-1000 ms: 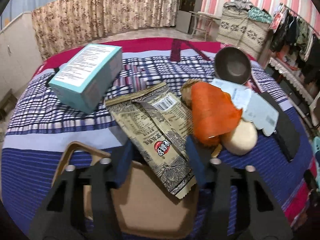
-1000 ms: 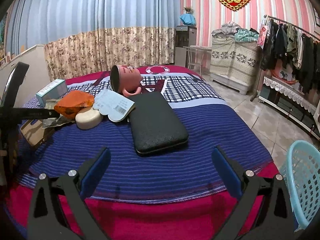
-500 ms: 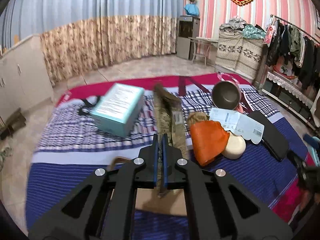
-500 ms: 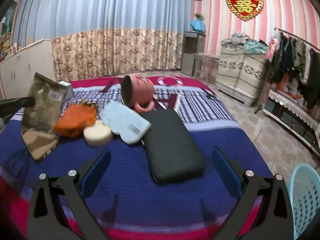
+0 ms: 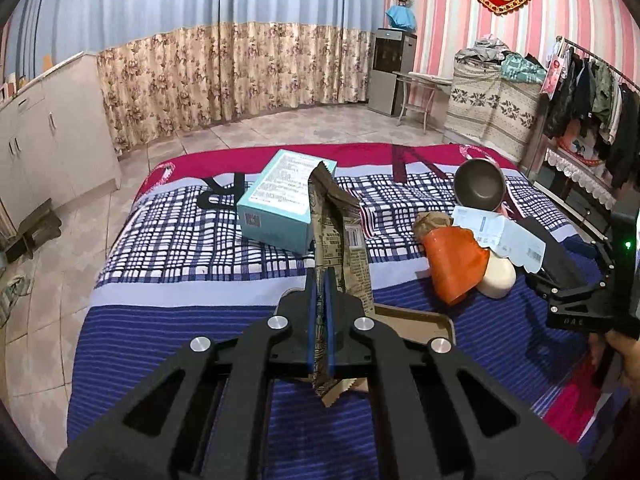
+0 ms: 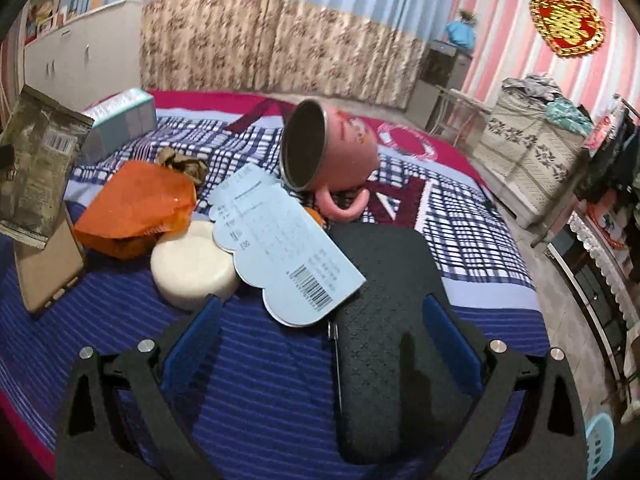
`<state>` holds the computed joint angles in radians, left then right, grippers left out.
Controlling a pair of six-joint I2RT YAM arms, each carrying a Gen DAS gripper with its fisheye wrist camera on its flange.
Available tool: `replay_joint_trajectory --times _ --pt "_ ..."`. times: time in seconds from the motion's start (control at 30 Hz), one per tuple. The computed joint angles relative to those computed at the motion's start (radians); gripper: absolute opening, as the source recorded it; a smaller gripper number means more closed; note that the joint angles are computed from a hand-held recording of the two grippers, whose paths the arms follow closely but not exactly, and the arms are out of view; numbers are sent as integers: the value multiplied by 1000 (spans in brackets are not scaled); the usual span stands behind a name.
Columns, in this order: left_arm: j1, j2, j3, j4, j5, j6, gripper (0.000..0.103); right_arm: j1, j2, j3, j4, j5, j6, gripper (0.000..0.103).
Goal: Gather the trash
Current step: 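Grasp the white barcode card with the right tool, then carry the snack wrapper and white card over the blue basket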
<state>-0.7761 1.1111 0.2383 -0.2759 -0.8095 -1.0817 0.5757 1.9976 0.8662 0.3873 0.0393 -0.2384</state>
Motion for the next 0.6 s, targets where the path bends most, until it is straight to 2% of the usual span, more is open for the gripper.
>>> replay_joint_trajectory --times 0.1,0.27,0.4,0.43,0.6 --pt "3 10 -2 27 8 9 2 4 31 63 -54 2 -17 97" --pt "-8 33 7 31 4 20 2 7 77 181 -190 -35 -71 77" --pt "-11 55 10 46 11 16 2 12 70 186 -206 -41 -109 67" --pt "-16 59 15 43 10 11 2 11 59 174 -202 -48 -115 53" --pt "-55 87 46 20 -6 -24 2 -31 -34 51 -150 -111 -98 54"
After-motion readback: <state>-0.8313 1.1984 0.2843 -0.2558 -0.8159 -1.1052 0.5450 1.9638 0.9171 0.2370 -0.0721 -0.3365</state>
